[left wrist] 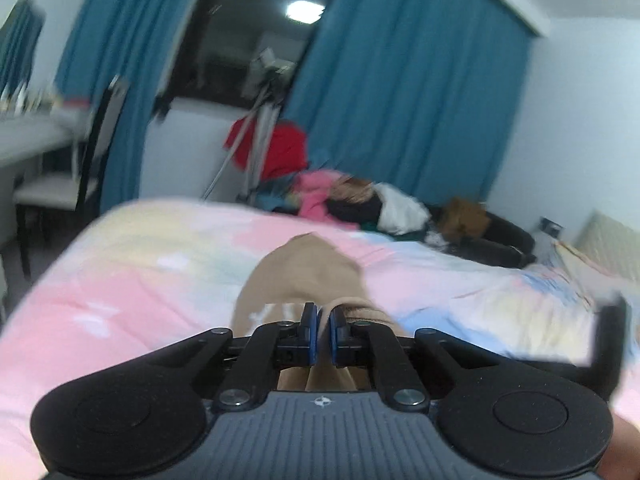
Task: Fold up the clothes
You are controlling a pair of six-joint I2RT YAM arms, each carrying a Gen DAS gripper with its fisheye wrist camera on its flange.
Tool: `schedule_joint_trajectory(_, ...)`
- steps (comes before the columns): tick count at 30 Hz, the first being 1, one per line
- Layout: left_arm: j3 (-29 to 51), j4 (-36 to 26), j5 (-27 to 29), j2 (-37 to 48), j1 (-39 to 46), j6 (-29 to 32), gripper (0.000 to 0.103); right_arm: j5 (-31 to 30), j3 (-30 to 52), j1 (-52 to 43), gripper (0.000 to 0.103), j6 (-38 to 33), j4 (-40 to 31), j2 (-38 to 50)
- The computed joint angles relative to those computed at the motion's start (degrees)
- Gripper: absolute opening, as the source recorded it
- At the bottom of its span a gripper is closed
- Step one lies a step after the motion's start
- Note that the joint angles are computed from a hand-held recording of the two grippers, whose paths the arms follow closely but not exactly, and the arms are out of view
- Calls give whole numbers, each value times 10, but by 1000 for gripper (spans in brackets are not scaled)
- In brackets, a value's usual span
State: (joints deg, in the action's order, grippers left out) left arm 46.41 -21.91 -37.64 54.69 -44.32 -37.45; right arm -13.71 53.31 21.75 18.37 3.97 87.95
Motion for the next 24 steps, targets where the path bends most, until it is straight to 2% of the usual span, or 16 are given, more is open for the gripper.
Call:
schedule_joint_trajectory(5,-30,11,145,60,158,3,9,15,16,22,12,-22,-11,24)
schedule_joint_trajectory(7,-39,-2,177,55,185,-2,21,17,16,26,12,-25,-6,26)
schedule_joint_trajectory(9,-36,-12,178,37,195,-7,28,24,14,30,11,-27,6,26)
schedule_joint_trajectory(12,-27,-30,133,-4,159,-3,29,32,-2,34,10,-27,41,16)
schedule_joint_trajectory(14,-10,-56,58,-14,89,-3,34,35,-14,35,10,-22,65,5)
schedule_joint_trajectory(18,31,-90,-56,-7,-41,17,40,46,-42,32,10,-6,109,-26)
schedule_joint_trajectory(22,62,-92,-109,51,-123,50,43,42,-64,20,10,15,144,-52)
schedule_joint_trajectory(24,84,-112,-108,103,-135,55,43,41,-64,16,10,22,145,-57)
